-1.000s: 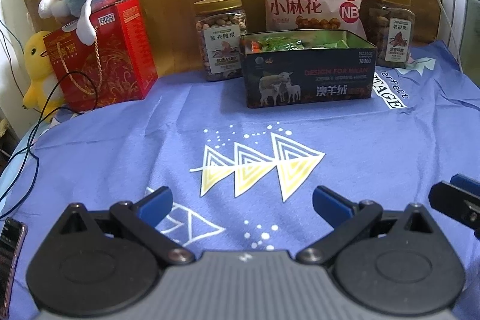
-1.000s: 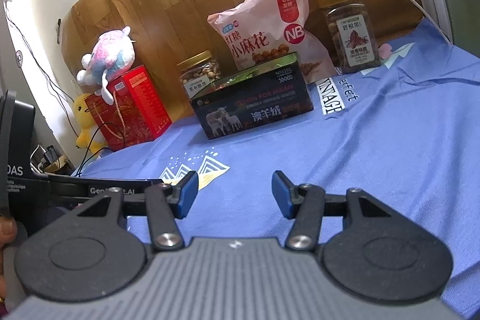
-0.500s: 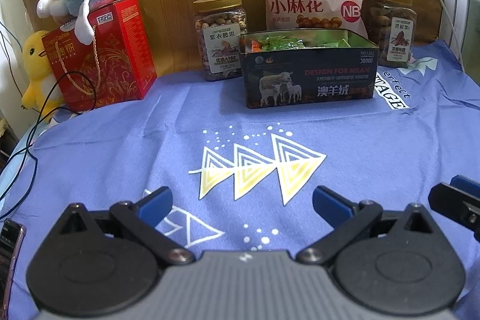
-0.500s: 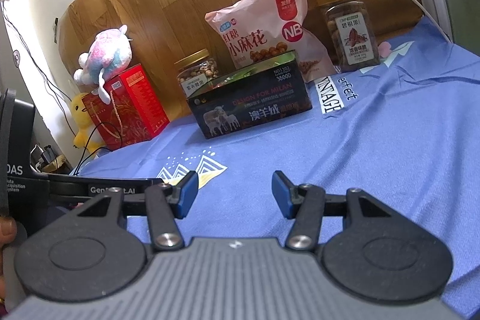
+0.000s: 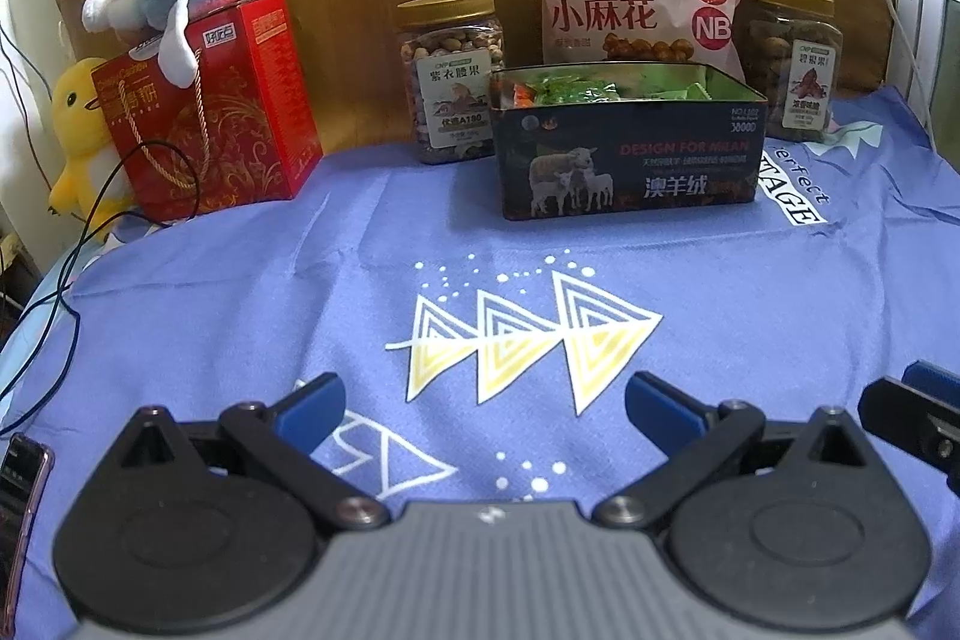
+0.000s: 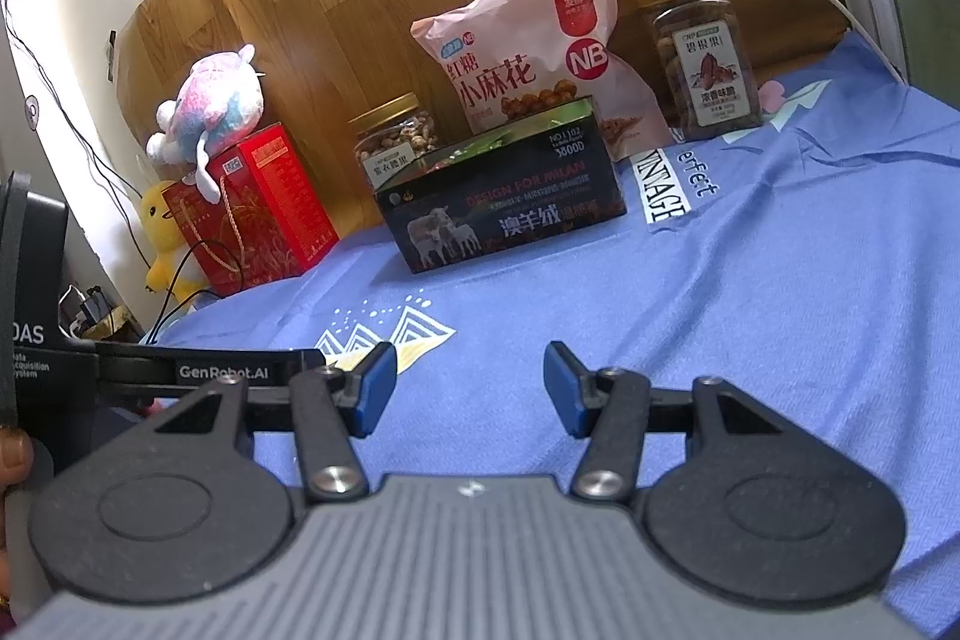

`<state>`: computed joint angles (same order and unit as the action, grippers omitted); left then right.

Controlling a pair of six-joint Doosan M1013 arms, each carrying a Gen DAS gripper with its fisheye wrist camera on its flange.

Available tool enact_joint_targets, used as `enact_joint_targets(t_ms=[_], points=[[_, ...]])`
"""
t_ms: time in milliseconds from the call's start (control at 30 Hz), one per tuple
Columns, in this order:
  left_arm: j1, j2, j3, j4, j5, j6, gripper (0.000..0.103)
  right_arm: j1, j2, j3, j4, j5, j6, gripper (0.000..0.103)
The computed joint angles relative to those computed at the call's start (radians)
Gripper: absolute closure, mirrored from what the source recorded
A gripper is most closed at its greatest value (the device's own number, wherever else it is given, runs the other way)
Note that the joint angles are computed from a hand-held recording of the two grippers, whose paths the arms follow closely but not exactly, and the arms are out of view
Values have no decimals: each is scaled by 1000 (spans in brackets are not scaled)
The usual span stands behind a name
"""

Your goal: Organize snacks

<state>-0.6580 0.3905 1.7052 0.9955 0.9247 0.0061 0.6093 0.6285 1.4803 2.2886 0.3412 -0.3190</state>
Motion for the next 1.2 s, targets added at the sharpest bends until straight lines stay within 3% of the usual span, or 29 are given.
enact_joint_targets(t_ms=[933, 1200], points=[[1, 4, -1, 2, 15, -13, 0, 1, 1, 0, 0, -1, 0, 46], [5, -10, 13, 11, -46, -20, 0, 2, 2, -1, -3, -7, -2, 46]])
